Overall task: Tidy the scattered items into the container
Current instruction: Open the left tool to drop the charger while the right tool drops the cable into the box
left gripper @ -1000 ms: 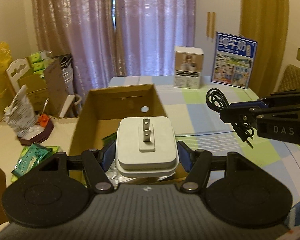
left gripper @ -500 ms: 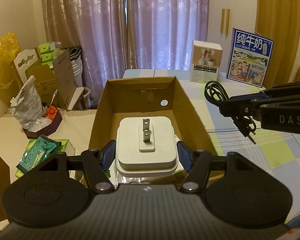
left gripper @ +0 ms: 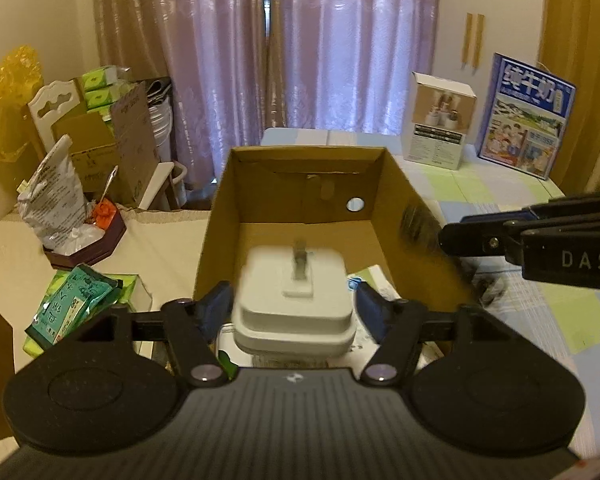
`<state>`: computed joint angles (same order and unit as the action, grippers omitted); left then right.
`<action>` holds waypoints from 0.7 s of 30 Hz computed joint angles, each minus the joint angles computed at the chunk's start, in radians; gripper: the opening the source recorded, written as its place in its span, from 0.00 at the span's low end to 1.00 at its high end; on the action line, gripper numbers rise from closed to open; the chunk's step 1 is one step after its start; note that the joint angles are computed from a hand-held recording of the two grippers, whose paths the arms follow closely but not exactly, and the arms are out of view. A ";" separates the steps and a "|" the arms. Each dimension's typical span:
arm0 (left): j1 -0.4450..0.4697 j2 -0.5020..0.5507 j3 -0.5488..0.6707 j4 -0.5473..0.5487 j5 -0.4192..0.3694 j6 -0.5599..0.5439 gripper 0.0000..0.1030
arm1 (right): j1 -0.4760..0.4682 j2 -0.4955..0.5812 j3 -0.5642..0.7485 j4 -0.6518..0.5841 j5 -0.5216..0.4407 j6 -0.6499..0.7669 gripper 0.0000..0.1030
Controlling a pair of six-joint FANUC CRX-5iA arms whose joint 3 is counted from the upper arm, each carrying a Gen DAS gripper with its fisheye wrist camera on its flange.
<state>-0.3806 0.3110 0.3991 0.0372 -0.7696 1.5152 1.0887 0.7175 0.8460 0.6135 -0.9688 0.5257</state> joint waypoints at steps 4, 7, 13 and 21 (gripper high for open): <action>0.008 -0.016 -0.031 -0.004 0.025 0.018 0.75 | -0.007 -0.020 -0.050 0.028 0.037 -0.045 0.45; 0.011 -0.039 -0.060 -0.007 0.036 0.031 0.75 | -0.010 -0.054 -0.110 0.036 0.050 -0.096 0.51; -0.003 -0.095 -0.104 -0.041 0.037 0.077 0.86 | 0.003 -0.137 -0.242 0.067 0.069 -0.197 0.68; -0.052 -0.177 -0.120 -0.149 -0.037 0.218 0.99 | 0.064 -0.208 -0.310 0.092 0.005 -0.264 0.96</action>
<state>-0.4327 0.1343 0.2792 -0.1118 -0.8063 1.7334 1.1526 0.5094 0.5362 0.7055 -0.9635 0.2617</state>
